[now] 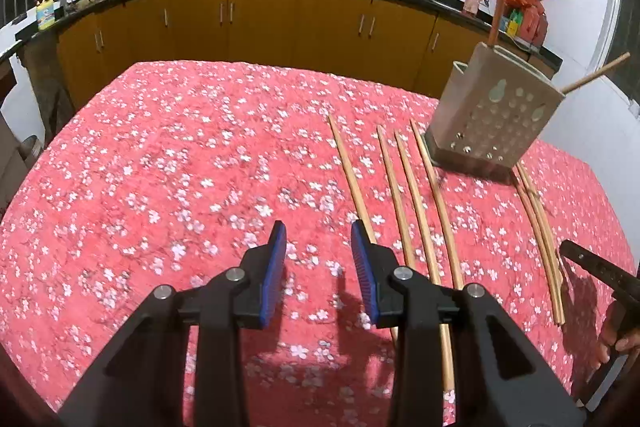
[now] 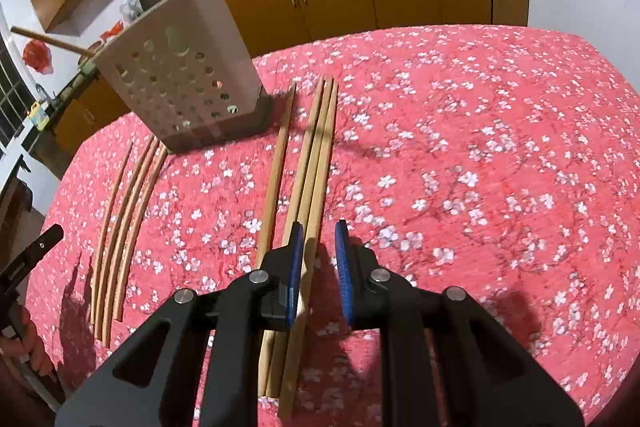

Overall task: Organize utensils
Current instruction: 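Grasp another chopstick with the left gripper while the right gripper grasps one too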

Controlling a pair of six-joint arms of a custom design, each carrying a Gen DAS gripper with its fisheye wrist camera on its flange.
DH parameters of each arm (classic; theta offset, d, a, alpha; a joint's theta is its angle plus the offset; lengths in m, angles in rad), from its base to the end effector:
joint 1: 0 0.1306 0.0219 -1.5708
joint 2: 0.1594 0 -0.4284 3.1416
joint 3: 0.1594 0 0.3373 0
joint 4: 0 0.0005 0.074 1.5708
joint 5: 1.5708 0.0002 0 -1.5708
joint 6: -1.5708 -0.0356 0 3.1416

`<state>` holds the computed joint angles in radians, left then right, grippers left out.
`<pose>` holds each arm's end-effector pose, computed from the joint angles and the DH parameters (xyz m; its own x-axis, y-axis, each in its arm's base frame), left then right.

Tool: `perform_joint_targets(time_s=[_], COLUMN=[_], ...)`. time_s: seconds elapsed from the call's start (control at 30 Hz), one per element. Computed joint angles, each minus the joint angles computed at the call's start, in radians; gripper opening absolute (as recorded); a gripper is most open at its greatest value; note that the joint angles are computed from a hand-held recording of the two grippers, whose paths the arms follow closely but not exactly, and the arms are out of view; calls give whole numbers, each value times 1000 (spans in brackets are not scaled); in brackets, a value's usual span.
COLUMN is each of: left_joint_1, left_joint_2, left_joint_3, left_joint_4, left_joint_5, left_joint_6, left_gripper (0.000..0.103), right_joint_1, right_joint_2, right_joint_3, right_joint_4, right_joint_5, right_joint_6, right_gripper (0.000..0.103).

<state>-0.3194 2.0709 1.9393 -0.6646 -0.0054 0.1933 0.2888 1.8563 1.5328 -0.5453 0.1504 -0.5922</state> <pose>0.6600 -0.2186 0.3464 -0.7256 0.0376 -0.6871 0.1743 0.9760 -0.1306 0.5734 0.1643 0.3266 -0.7127 0.3640 -0.5996 0.2519 0.9306 0.2655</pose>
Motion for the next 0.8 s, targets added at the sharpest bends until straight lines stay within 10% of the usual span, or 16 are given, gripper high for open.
perform_joint_targets(time_s=[0.8], left_joint_1=[-35], left_joint_2=[36], left_joint_3=[34], left_joint_4=[-54], left_joint_5=[31], left_joint_6=[-1], left_gripper=[34], right_joint_1=[13], right_joint_2=[8], right_joint_3=[-9], right_joint_4=[-21], right_joint_5=[99], right_joint_6=[22], right_gripper=[9])
